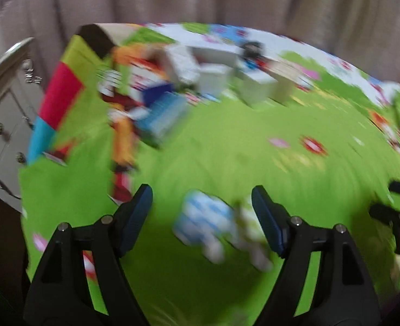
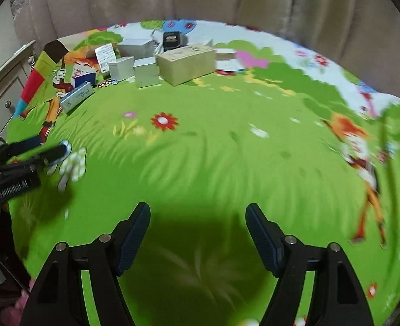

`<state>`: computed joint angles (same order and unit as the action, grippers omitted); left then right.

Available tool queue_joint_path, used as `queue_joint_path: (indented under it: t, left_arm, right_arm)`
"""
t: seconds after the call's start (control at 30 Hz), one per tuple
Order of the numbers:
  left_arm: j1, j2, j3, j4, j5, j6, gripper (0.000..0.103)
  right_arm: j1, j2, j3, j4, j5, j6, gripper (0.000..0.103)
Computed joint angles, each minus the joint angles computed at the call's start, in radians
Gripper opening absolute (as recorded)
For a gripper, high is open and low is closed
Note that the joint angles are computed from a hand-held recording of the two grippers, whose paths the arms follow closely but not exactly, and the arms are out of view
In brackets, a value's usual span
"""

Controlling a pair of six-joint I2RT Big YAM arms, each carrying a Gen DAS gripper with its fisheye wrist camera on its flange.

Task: Organize rigid objects
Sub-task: 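Grasp the blue printed box with the left tool while the right tool grasps a white cube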

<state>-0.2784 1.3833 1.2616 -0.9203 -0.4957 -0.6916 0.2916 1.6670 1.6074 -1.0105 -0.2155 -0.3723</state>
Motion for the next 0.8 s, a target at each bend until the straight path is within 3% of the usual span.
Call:
queue_joint_path:
  t: [0.2, 0.27, 0.33, 0.37, 0.4, 0.53, 0.63, 0.8]
  left_arm:
    - [0.135, 0.076, 0.071, 0.006, 0.001, 0.207, 0.08]
    - [0.171, 0.121, 0.109, -0.005, 0.037, 0.244, 0.08]
    - [0.199, 0.143, 0.116, 0.011, 0.118, 0.281, 0.077]
    - [0.204, 0.146, 0.114, 0.017, 0.142, 0.281, 0.052]
    - [0.205, 0.144, 0.109, 0.018, 0.163, 0.267, 0.036]
    - [0.193, 0.066, 0.026, 0.091, 0.274, 0.185, 0.036]
    - [0.164, 0.029, -0.023, 0.1, 0.283, 0.162, 0.036]
    - [0.13, 0.015, -0.029, 0.084, 0.237, 0.168, 0.037]
  right_arm:
    - [0.038, 0.116, 0.149, -0.053, -0.071, 0.084, 0.074]
    - [0.054, 0.149, 0.197, -0.059, -0.093, 0.108, 0.074]
    - [0.078, 0.183, 0.243, -0.058, -0.112, 0.129, 0.074]
    - [0.091, 0.205, 0.271, -0.058, -0.127, 0.132, 0.074]
    - [0.101, 0.225, 0.296, -0.057, -0.133, 0.134, 0.074]
    - [0.134, 0.321, 0.421, -0.057, -0.114, 0.145, 0.073]
    - [0.155, 0.424, 0.567, -0.099, -0.084, 0.142, 0.073]
    - [0.189, 0.575, 0.809, -0.188, -0.038, 0.128, 0.073]
